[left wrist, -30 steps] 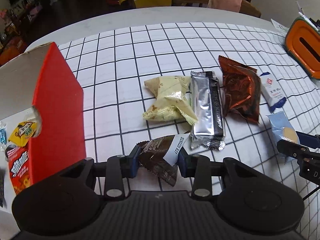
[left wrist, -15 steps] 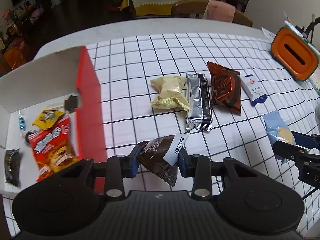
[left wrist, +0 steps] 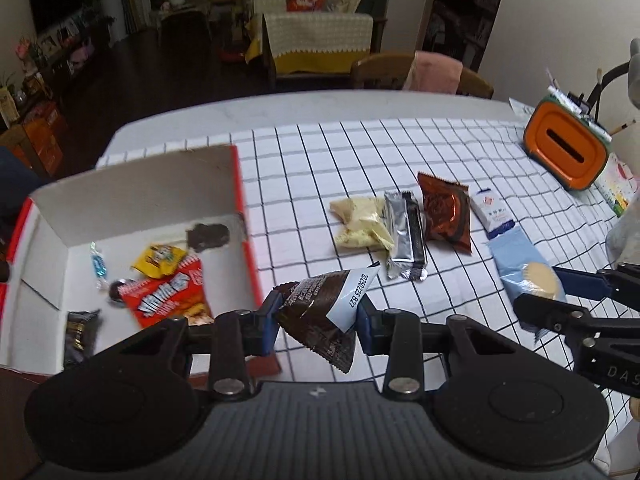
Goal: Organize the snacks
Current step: 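Carry the blue cookie packet and brown chocolate packet over the box with both tools, then open both tools to drop the blue and brown packets into the box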
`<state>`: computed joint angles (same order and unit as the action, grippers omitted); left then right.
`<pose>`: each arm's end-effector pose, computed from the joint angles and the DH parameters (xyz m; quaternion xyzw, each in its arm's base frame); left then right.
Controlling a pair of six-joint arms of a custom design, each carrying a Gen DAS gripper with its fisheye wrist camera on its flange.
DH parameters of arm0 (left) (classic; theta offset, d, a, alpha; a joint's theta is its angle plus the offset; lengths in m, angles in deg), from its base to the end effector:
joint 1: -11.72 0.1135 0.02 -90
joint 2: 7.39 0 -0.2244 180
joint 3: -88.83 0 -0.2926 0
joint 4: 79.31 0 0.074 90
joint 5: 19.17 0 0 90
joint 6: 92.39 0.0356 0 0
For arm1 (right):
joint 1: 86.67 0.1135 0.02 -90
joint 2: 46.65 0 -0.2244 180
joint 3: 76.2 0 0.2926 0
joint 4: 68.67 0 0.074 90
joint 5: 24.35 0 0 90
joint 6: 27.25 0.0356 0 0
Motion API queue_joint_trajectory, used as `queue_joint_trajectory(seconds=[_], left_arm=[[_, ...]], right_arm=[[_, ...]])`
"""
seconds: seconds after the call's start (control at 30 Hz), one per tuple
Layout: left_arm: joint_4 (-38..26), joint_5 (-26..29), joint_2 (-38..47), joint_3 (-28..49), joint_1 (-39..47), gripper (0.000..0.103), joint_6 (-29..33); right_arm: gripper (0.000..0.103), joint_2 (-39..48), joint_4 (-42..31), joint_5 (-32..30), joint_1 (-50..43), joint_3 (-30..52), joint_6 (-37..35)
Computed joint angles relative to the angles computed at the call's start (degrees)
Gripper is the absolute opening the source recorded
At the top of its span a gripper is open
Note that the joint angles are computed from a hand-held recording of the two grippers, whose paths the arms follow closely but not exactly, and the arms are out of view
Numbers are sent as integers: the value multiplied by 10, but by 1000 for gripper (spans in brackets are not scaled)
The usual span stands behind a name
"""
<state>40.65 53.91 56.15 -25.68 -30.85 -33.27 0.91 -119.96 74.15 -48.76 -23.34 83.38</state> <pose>0.2055 -0.1747 0.2326 0.0566 0.9502 -0.0492 0.3025 0.1893 0.1407 0.2276 -0.1114 0.9183 0.1228 0.3595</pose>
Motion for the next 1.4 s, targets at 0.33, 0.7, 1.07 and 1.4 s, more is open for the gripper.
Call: queue_joint_trajectory(seconds=[0.33, 0.7, 1.07, 1.4], left_arm=[[-30, 17, -104, -39, 71, 37, 66], [-55, 88, -204, -89, 230, 37, 183], [-30, 151, -193, -117, 406, 38, 305], [25, 182, -78, -100, 500, 38, 369]], right_arm=[[45, 137, 43, 54, 99, 105, 31], [45, 323, 77, 86, 154, 247, 43], [45, 514, 82, 83, 182, 406, 34], [45, 675, 36, 74, 183, 562, 35]])
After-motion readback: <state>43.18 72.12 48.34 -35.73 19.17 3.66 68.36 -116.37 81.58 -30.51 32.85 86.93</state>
